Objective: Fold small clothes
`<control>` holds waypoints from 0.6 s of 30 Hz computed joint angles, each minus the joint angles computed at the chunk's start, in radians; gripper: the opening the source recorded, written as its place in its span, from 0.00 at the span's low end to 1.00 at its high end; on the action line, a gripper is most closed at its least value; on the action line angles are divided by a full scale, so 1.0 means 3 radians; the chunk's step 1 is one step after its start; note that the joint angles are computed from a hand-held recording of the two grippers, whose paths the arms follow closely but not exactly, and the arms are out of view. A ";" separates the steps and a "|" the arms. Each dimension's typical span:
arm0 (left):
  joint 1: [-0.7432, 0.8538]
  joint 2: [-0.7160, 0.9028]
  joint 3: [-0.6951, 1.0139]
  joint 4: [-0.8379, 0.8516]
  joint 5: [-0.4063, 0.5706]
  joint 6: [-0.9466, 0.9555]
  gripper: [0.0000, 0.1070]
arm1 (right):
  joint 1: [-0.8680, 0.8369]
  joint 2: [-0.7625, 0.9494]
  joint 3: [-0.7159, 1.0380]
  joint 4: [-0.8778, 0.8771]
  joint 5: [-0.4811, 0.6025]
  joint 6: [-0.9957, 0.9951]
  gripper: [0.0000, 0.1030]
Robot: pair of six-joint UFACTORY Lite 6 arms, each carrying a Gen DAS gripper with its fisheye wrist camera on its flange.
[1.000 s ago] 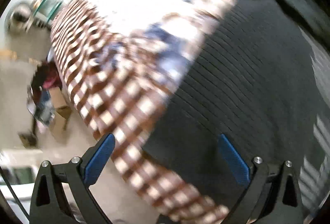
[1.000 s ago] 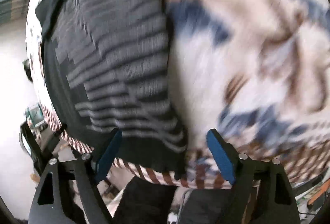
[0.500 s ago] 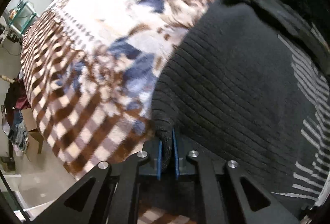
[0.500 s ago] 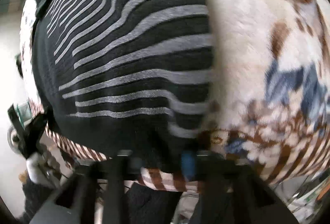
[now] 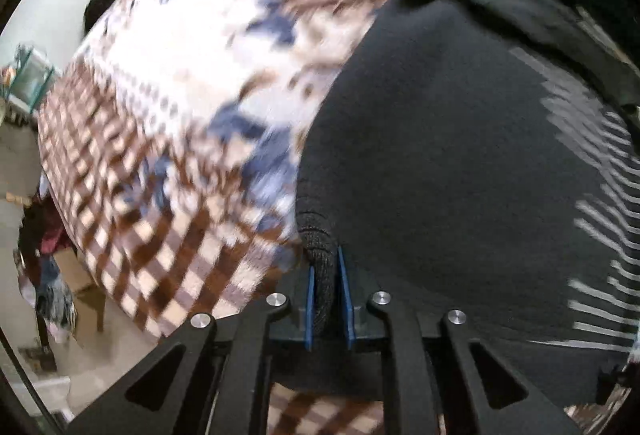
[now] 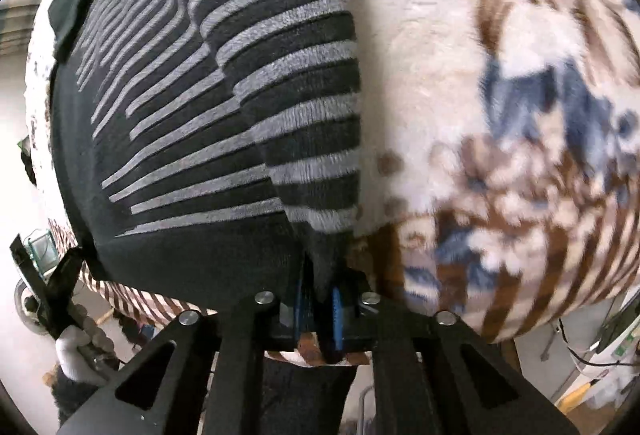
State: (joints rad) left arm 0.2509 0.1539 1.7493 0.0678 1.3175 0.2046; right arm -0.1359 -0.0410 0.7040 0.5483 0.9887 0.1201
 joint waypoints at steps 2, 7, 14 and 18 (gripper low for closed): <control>-0.0196 -0.0031 0.0212 0.0117 0.0130 -0.0066 0.41 | -0.0122 0.0179 0.0175 0.0192 0.0165 -0.0191 0.40; -0.1046 0.0096 0.1063 0.0496 0.0623 -0.0587 0.90 | -0.0657 -0.0080 0.0516 0.0297 0.0689 -0.0430 0.76; -0.3351 0.0685 0.1715 0.1004 0.1203 -0.1571 0.90 | -0.1647 0.0250 0.1619 -0.0018 0.1368 -0.0642 0.76; -0.4280 0.0901 0.1475 0.0818 0.1168 -0.1976 0.90 | -0.2182 0.0802 0.2540 -0.0356 0.1591 -0.0900 0.76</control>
State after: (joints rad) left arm -1.0329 0.4241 2.1919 0.3133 1.6680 -0.3883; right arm -0.7904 0.1996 1.4660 0.4414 1.4660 -0.1501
